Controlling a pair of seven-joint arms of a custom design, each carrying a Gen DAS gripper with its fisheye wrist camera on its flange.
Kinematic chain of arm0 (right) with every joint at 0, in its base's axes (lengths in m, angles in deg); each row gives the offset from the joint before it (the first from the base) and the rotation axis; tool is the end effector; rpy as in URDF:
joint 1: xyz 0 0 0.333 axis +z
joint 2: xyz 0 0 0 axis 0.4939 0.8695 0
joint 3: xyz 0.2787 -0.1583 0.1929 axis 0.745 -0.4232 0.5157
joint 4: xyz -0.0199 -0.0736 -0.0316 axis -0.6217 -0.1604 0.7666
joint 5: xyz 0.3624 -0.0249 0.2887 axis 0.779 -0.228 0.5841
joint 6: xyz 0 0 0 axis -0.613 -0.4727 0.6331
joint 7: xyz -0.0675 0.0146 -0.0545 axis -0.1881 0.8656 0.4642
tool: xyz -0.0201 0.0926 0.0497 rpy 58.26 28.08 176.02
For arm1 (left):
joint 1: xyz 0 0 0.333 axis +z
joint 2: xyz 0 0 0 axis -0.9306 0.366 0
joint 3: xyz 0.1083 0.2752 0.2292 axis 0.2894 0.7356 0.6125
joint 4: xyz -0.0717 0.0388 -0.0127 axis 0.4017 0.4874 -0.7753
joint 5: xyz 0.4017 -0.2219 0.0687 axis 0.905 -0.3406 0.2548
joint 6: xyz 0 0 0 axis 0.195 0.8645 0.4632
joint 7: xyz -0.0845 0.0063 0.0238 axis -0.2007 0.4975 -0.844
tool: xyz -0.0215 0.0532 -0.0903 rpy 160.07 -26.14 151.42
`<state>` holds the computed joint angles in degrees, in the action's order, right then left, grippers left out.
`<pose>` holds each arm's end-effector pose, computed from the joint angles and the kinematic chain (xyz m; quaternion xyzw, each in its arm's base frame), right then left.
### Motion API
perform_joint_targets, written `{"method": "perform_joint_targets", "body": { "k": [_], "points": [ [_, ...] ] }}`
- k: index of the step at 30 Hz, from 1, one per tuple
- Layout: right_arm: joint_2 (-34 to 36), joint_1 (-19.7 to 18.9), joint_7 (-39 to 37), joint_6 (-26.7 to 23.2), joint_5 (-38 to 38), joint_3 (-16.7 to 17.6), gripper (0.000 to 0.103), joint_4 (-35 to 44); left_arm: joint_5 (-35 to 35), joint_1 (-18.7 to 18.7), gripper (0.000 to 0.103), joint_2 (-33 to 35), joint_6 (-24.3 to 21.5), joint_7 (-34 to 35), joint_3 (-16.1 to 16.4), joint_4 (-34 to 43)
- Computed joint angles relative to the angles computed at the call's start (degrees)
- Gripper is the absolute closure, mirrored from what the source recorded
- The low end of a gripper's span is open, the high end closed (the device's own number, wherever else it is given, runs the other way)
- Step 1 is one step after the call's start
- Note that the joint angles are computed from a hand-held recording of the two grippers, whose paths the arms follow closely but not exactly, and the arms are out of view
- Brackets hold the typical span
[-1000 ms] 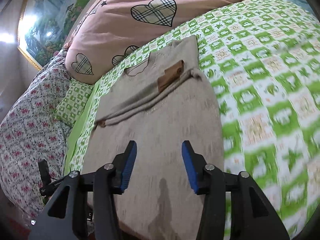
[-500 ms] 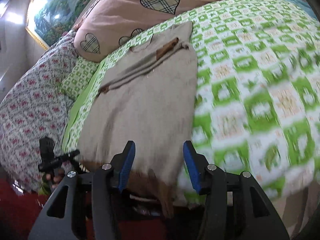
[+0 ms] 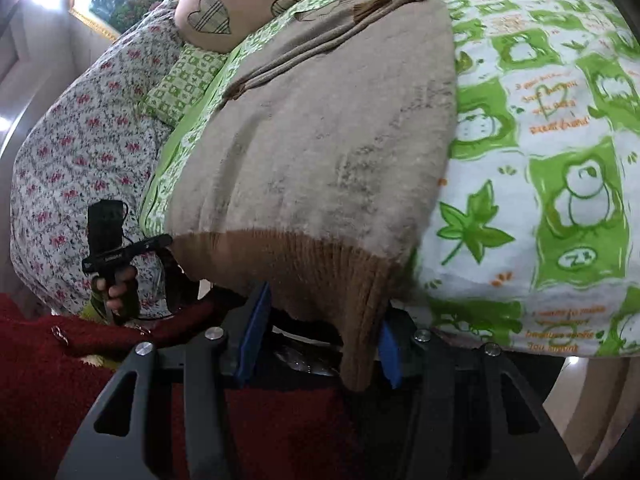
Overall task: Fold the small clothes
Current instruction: 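Grasp the brown hem with both grippers and lift it toward the collar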
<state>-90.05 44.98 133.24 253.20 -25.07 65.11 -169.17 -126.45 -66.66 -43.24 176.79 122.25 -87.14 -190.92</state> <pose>0.4111 0.1325 0.4713 -0.4428 0.8239 -0.0871 0.3428 0.6678 -0.1050 0.4452 0.3969 -0.8535 0.3220 0.1016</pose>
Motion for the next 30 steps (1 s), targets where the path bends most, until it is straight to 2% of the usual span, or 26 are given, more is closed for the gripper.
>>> {"method": "perform_joint_targets", "body": {
  "k": [1,4,7,13,17,20,23,27,30],
  "points": [
    [-0.3,0.4,-0.3,-0.3,0.2,-0.3,0.093,-0.1,0.9,-0.1,0.079,0.1,0.2,-0.4,0.1,0.2],
    [-1.7,1.7,-1.5,1.1,1.0,-1.4,0.094,-0.9,2.2,-0.1,0.087,-0.2,-0.1,0.2,0.2,0.2],
    [-2.2,3.4,-3.4,5.9,1.4,-2.5,0.094,-1.4,2.0,-0.1,0.093,-1.4,0.5,1.8,0.1,-1.1],
    [-0.6,4.2,-3.9,16.6,1.5,-3.9,0.094,-1.4,-6.2,1.2,0.097,-2.4,-1.8,3.7,0.7,-0.6],
    [0.4,2.6,-3.9,21.9,0.2,-4.8,0.094,-1.0,-13.5,1.9,0.097,-2.8,-2.2,6.0,1.0,1.0],
    [1.6,-1.1,-3.4,26.3,-0.7,-3.6,0.094,0.0,-20.1,2.1,0.097,-2.5,-0.9,7.7,0.8,2.9],
    [3.2,-4.4,-4.3,28.4,-2.2,-3.2,0.094,2.2,-24.6,1.9,0.097,-0.4,0.1,8.1,0.2,6.9],
    [7.3,-6.5,-6.2,30.9,-5.0,-5.6,0.094,7.1,-26.4,1.3,0.097,3.8,2.2,8.0,-1.5,13.5],
    [10.9,-6.9,-6.7,32.6,-7.5,-8.9,0.094,11.3,-25.2,0.4,0.097,8.8,5.3,5.7,-3.1,20.5]
  ]
}}
